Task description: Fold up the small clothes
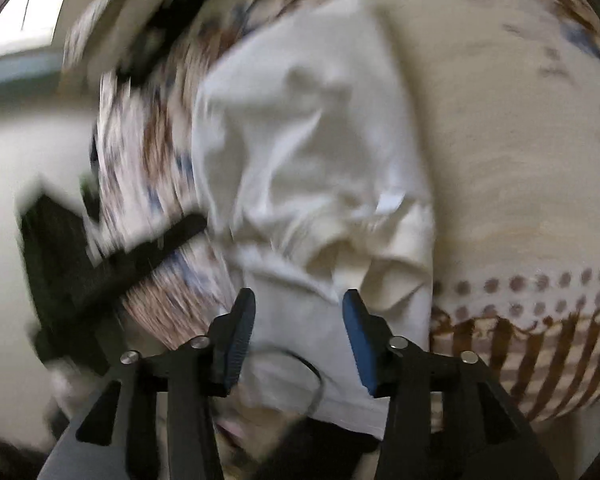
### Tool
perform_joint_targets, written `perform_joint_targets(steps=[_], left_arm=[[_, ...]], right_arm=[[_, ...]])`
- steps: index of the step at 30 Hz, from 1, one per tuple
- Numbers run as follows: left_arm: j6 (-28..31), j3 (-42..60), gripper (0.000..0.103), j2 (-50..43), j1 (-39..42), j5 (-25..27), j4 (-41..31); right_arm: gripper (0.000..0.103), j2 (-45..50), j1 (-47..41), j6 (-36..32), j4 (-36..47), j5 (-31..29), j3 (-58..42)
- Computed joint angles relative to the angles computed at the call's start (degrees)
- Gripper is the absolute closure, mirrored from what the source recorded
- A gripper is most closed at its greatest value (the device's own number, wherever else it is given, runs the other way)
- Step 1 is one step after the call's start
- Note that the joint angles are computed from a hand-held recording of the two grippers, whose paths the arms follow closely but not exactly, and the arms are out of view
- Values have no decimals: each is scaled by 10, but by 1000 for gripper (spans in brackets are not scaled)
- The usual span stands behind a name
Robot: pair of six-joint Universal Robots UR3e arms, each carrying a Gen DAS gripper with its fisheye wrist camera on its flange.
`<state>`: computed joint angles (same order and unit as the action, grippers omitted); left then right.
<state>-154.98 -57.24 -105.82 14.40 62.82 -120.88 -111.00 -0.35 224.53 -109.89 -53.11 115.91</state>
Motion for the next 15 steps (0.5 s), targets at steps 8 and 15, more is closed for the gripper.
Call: perform_joint_targets(steps=[8, 15], left_arm=[[-126, -106, 78, 17, 68, -72, -24], [-203, -182, 88, 25, 40, -67, 106]], right_arm=[[55, -60, -102, 139, -79, 37, 148], [73, -136, -138, 192, -104, 42, 226]])
